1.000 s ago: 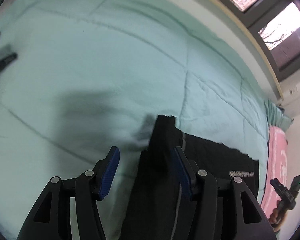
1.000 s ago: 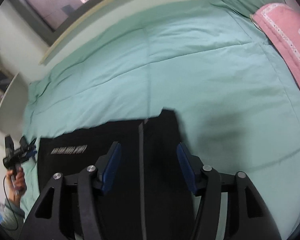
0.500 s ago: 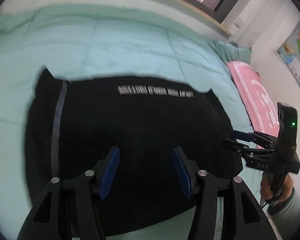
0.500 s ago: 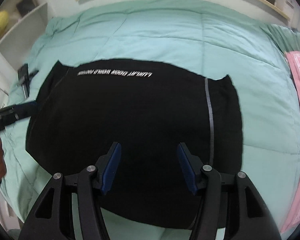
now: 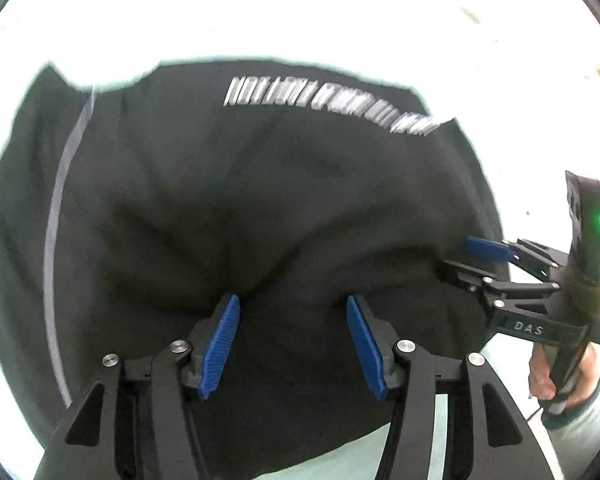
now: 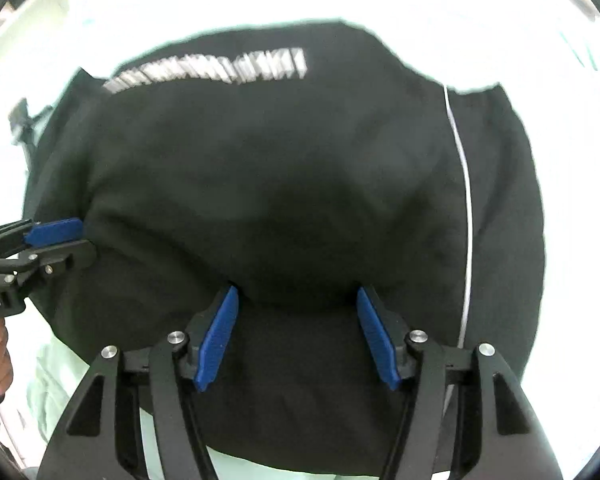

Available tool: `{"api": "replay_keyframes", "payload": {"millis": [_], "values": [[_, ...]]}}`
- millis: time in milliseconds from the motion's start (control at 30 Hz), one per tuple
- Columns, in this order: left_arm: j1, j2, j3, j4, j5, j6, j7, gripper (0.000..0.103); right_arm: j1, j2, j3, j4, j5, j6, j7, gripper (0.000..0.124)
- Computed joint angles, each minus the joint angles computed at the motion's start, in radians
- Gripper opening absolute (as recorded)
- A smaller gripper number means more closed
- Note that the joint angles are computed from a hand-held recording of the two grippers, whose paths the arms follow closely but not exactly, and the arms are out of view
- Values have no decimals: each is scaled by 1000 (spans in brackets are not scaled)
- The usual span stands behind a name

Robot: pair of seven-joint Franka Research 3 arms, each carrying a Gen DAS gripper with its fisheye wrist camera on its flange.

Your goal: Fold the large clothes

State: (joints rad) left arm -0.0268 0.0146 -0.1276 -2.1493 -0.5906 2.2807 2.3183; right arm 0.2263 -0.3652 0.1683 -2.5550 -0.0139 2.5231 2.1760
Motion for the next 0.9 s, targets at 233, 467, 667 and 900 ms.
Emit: {"api": "replay_keyframes", "payload": {"millis": [233,467,667,900], "values": [[1,137,-21,224,-100,-35,-32,58,-72,104,-13,92,-101,124,38,76],[0,339,-78,343,163,-51,-234,57,-62,251,-54,115,-118,149,49,80],[56,219,-128,251,84,-24,-144,57,-30,152,-87,85,-23,127,-7,80],[75,-53,-38,5,-114,-180,167,58,18,-119,-2,-76,18,66,-110,80]]}}
